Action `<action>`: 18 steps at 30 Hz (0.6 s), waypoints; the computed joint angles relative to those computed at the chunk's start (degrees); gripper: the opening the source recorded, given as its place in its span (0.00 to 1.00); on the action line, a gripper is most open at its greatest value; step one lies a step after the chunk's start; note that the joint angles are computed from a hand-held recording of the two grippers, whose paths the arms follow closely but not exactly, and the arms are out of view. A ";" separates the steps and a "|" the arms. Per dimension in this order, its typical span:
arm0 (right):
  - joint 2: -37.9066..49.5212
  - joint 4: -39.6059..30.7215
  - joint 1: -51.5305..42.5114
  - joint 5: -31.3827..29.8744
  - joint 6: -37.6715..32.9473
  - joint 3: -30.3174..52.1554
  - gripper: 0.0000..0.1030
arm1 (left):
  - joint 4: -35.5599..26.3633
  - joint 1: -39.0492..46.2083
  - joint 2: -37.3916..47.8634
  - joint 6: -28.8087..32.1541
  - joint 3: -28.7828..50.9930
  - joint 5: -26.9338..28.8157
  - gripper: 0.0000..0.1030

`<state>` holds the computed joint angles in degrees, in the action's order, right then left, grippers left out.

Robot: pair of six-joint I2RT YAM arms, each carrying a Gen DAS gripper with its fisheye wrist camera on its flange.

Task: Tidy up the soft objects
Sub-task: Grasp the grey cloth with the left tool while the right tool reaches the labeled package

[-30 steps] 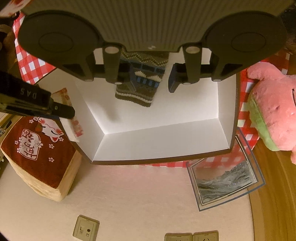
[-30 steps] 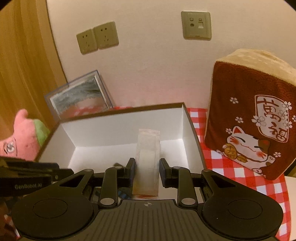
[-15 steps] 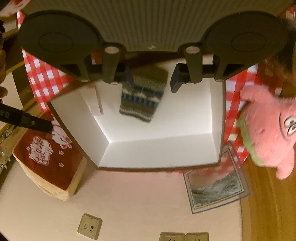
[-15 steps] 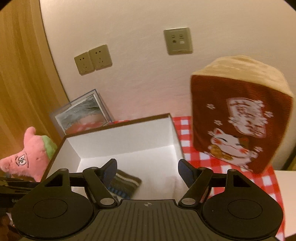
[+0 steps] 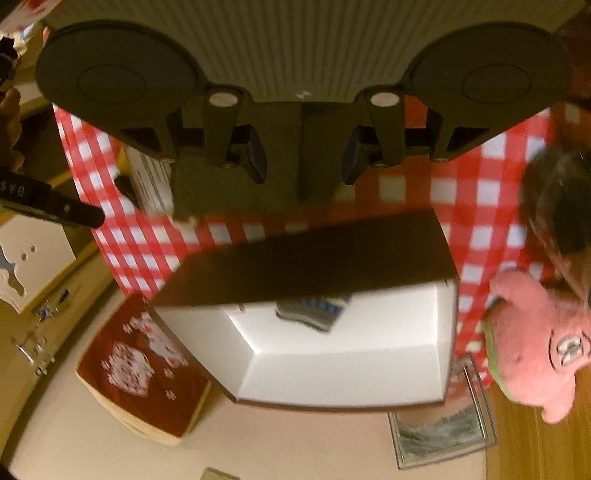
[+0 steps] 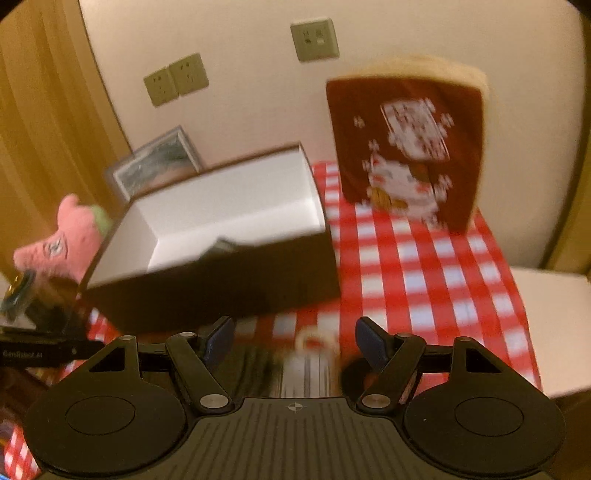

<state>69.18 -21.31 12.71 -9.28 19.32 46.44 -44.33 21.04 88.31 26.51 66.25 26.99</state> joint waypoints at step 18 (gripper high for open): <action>-13.92 -7.78 -1.41 -3.95 8.26 -16.64 0.70 | 2.33 1.01 -1.24 1.11 -14.95 -0.26 0.43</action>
